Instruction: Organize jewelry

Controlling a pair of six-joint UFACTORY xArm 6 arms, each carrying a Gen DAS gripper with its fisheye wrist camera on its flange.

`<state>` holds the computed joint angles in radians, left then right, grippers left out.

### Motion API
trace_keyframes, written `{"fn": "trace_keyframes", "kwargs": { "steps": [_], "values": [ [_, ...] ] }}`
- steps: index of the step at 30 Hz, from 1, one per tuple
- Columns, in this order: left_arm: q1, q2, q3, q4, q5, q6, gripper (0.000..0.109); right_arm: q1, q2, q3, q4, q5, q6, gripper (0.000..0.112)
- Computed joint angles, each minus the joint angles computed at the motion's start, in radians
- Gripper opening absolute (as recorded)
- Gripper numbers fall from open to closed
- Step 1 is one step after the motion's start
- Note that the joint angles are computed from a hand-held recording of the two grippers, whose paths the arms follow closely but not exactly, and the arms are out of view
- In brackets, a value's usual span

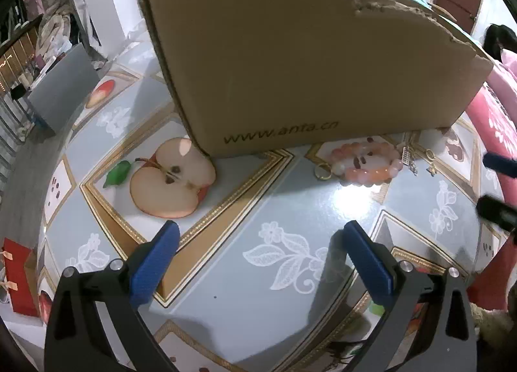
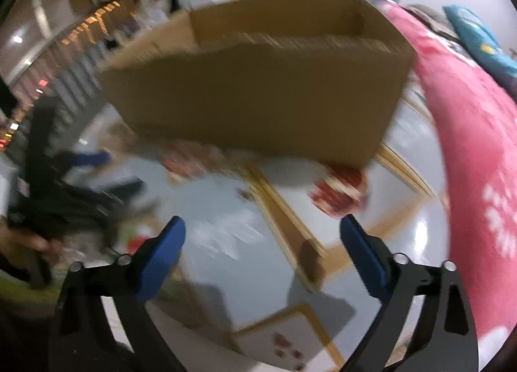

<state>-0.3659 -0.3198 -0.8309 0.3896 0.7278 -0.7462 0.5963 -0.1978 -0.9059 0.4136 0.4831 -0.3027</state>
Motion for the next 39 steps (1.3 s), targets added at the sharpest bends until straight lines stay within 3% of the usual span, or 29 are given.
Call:
{"fn": "trace_keyframes", "kwargs": {
  "steps": [5, 9, 16, 23, 32, 34, 39],
  "values": [
    [0.006, -0.012, 0.020, 0.009, -0.023, 0.006, 0.099, 0.033, 0.073, -0.105, 0.242, 0.051, -0.186, 0.058],
    [0.006, -0.024, 0.034, 0.022, -0.034, -0.003, 0.099, 0.050, 0.136, -0.179, 0.322, 0.066, -0.255, 0.040],
    [0.004, -0.024, 0.038, 0.032, -0.045, -0.007, 0.099, 0.043, 0.202, -0.258, 0.366, 0.042, -0.281, 0.035],
    [0.004, -0.022, 0.023, -0.009, -0.025, 0.043, 0.099, 0.091, 0.203, -0.240, 0.188, 0.076, -0.326, 0.035],
    [0.005, -0.060, 0.056, -0.026, -0.025, 0.076, 0.099, 0.156, 0.278, -0.253, -0.117, 0.010, -0.288, 0.020],
    [0.004, -0.067, 0.064, -0.020, -0.030, 0.074, 0.099, 0.156, 0.282, -0.266, -0.120, 0.025, -0.303, 0.008],
    [-0.008, -0.087, 0.081, 0.020, -0.032, 0.052, 0.099, 0.143, 0.273, -0.285, -0.110, 0.045, -0.284, 0.007]
  ]
}}
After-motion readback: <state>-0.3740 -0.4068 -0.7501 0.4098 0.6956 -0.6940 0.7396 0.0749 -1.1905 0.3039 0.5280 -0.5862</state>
